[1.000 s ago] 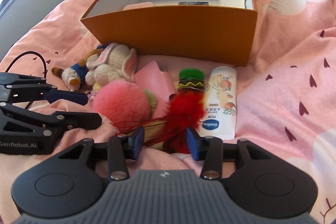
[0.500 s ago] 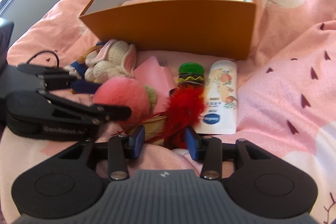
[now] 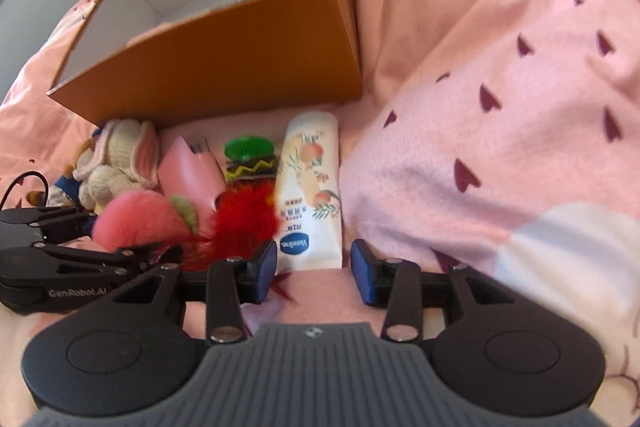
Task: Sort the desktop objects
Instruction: 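Grasp the pink pompom with the left tool while the right tool grasps the lotion tube, then carry the pink pompom and lotion tube over the orange box with both tools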
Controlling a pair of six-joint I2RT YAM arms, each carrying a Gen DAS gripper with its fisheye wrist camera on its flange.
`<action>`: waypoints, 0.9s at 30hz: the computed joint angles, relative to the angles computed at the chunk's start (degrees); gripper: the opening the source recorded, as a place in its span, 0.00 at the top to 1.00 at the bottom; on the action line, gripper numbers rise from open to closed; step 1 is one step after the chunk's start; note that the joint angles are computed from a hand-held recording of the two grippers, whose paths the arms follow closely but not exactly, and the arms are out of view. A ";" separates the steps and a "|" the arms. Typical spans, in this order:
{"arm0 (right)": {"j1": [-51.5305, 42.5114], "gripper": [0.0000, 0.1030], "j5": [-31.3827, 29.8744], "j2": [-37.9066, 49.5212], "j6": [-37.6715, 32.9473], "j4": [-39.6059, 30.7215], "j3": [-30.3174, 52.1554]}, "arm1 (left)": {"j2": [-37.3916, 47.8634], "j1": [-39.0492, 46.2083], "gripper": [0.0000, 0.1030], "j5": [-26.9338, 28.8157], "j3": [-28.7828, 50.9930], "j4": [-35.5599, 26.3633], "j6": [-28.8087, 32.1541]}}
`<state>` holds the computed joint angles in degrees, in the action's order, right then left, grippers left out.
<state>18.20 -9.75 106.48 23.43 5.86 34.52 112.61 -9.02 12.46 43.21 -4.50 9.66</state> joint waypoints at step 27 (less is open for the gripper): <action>-1.82 0.97 3.24 -10.04 -6.48 3.81 -0.48 | -14.59 7.44 0.52 9.89 -6.09 4.47 -6.03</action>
